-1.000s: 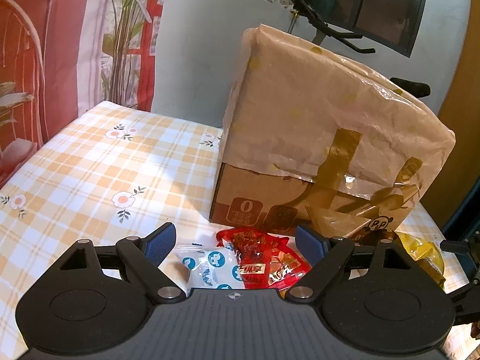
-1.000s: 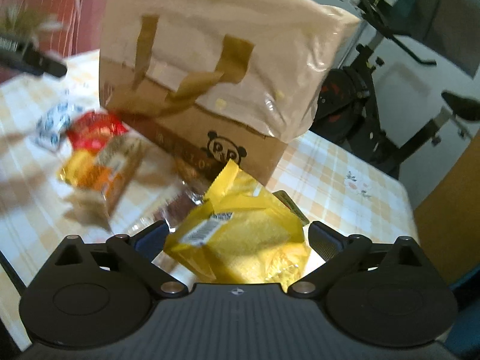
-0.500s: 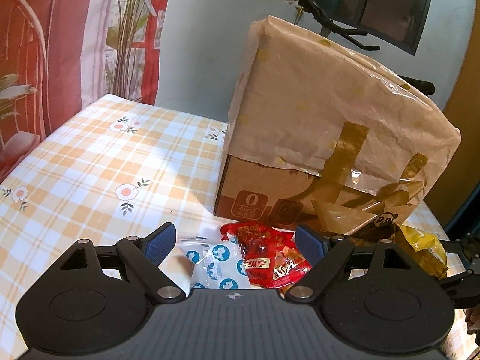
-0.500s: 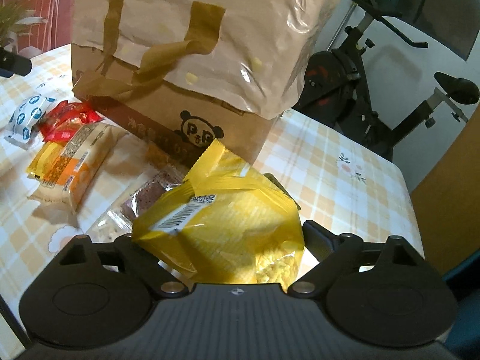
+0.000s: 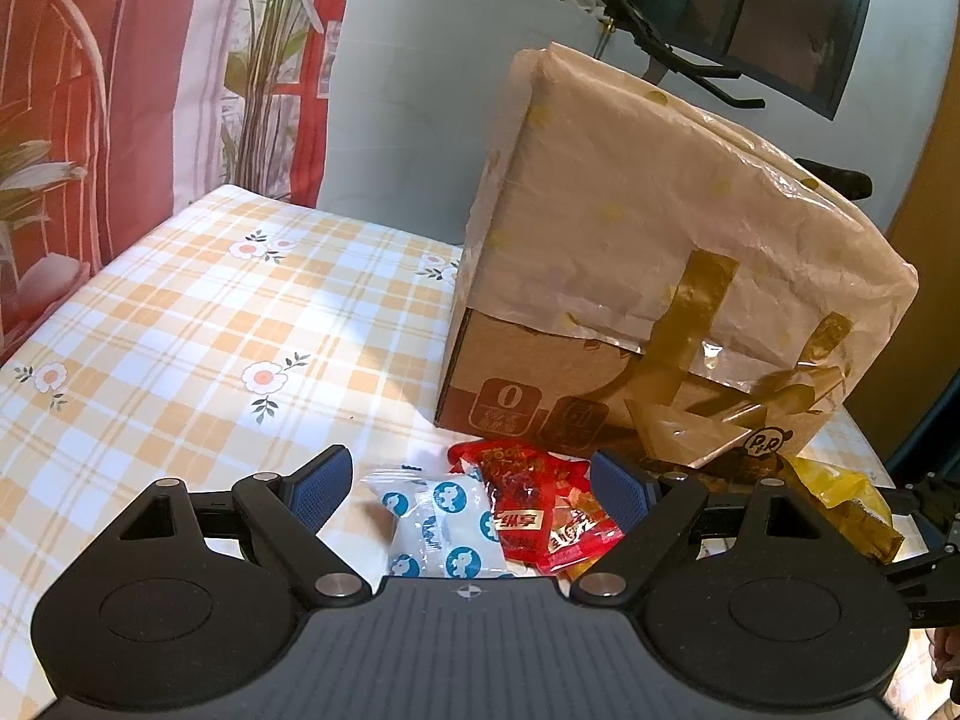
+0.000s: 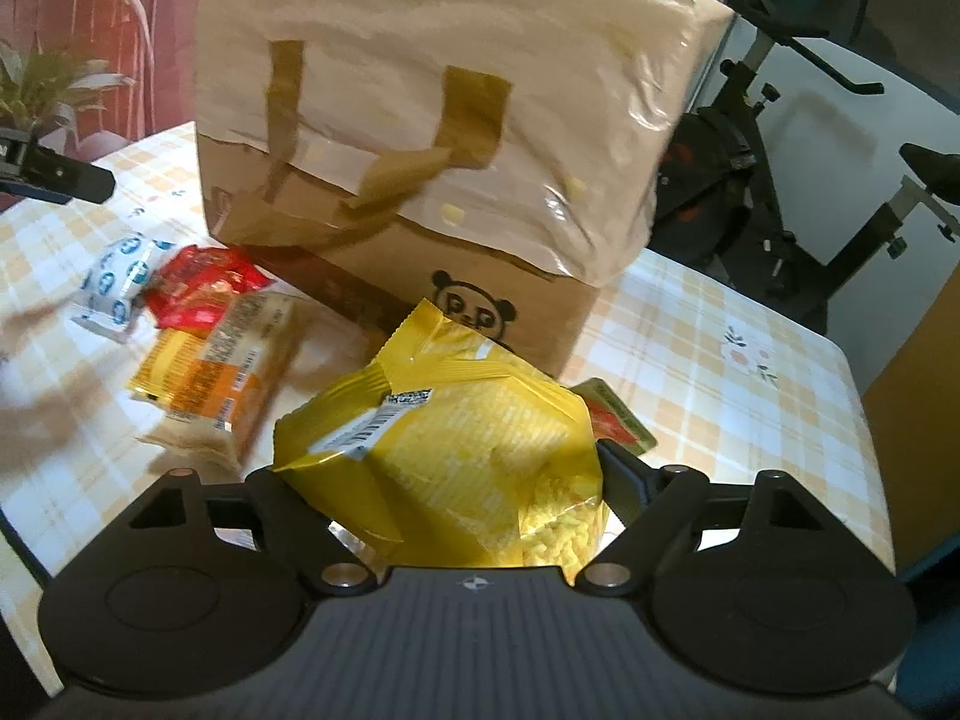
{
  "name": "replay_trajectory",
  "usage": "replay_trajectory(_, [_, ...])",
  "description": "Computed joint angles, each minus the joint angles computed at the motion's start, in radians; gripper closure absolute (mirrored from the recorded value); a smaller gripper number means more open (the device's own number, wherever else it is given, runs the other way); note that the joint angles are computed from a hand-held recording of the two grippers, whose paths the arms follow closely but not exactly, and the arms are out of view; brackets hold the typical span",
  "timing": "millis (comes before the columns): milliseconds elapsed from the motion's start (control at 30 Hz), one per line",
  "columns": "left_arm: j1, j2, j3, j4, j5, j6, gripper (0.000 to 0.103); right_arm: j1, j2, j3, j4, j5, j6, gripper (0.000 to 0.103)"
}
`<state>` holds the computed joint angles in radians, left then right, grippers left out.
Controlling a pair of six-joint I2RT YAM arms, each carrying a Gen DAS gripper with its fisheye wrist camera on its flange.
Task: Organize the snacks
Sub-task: 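Grasp the yellow chip bag with right tool while left tool grasps blue-dotted candy bag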
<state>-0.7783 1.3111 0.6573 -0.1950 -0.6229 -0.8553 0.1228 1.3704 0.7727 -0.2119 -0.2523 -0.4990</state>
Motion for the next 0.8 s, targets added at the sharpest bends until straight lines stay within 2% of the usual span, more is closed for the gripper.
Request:
replay_trajectory(233, [0.008, -0.001, -0.006, -0.019, 0.016, -0.009, 0.015, 0.017, -0.004, 0.031, -0.039, -0.078, 0.071, 0.021])
replay_trajectory(433, [0.024, 0.020, -0.024, -0.013, 0.103, 0.044, 0.015, 0.045, -0.002, 0.059, -0.042, -0.148, 0.179, 0.022])
replay_trajectory(567, [0.031, 0.068, -0.009, -0.027, 0.117, 0.032, 0.015, 0.072, 0.005, 0.059, -0.029, -0.134, 0.210, 0.022])
replay_trajectory(667, [0.062, 0.098, -0.003, 0.002, 0.128, 0.044, 0.016, 0.066, 0.001, 0.047, -0.016, -0.140, 0.228, 0.022])
replay_trajectory(733, [0.087, 0.129, 0.012, 0.017, 0.142, 0.059, 0.022, 0.062, -0.002, 0.038, -0.005, -0.142, 0.243, 0.022])
replay_trajectory(800, [0.103, 0.161, 0.024, 0.035, 0.159, 0.073, 0.022, 0.058, -0.005, 0.030, 0.005, -0.144, 0.257, 0.022])
